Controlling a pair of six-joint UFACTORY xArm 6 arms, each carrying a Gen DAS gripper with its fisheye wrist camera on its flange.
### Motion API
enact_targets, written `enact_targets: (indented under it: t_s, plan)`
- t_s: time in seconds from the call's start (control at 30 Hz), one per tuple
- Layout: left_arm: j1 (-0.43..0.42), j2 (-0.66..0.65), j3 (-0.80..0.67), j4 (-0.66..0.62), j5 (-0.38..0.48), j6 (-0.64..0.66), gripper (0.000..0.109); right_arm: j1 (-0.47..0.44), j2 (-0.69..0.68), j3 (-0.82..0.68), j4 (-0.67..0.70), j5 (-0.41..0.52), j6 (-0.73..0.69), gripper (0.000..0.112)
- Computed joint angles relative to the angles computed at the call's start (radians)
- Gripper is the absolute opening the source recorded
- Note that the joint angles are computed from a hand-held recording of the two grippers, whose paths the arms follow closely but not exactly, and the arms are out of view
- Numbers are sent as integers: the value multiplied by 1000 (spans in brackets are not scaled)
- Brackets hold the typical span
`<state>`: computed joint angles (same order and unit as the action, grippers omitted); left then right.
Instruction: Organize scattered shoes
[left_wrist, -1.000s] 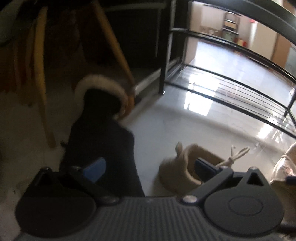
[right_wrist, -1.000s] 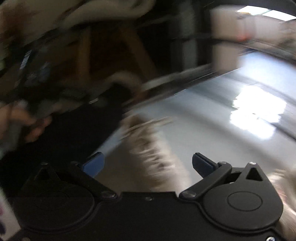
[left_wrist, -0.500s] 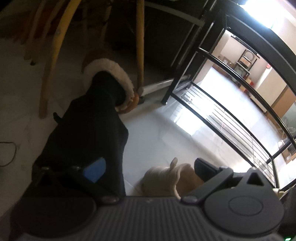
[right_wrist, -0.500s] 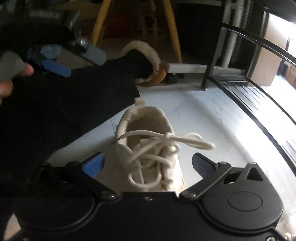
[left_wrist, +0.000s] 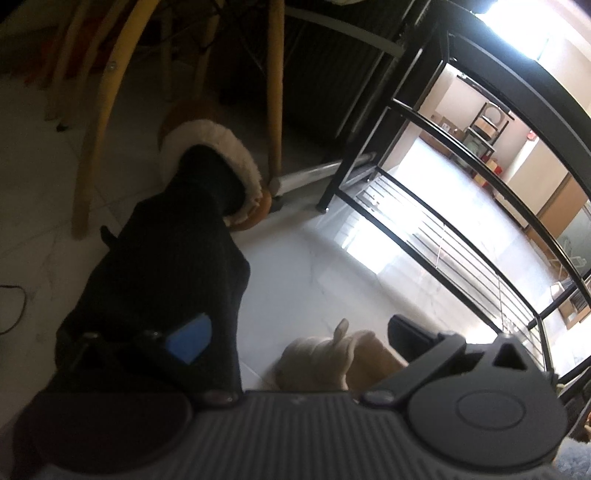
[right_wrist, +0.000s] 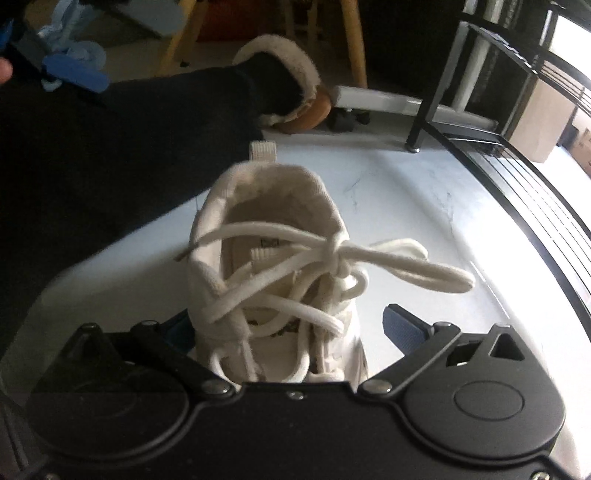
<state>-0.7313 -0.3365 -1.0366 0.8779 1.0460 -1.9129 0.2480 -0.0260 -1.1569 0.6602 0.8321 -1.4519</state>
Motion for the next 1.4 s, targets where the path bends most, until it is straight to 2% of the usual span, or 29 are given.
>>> enact_targets:
  t_s: [0.07, 0.23, 0.67, 0.77, 0.97, 1.07, 1.4]
  plan:
    - [-1, -1, 0, 2, 1, -2, 102, 6, 4, 8, -30, -16, 10, 100]
    - [0, 4, -2, 4, 0, -3, 102, 7, 6, 13, -6, -23, -45, 97]
    - [0, 15, -13, -6, 7, 12, 102, 5, 30, -2, 9, -19, -13, 100]
    - [0, 18, -18, -10, 11, 16, 102, 6, 22, 13, 34, -38, -42, 99]
    - [-1, 25, -27, -17, 18, 25, 102, 4, 13, 30, 70, -47, -100, 94]
    - [-1, 27, -30, -17, 20, 26, 102, 5, 17, 21, 48, -25, -95, 86]
    - [-1, 32, -33, -17, 21, 29, 102, 15, 7, 26, -5, -29, -31, 81]
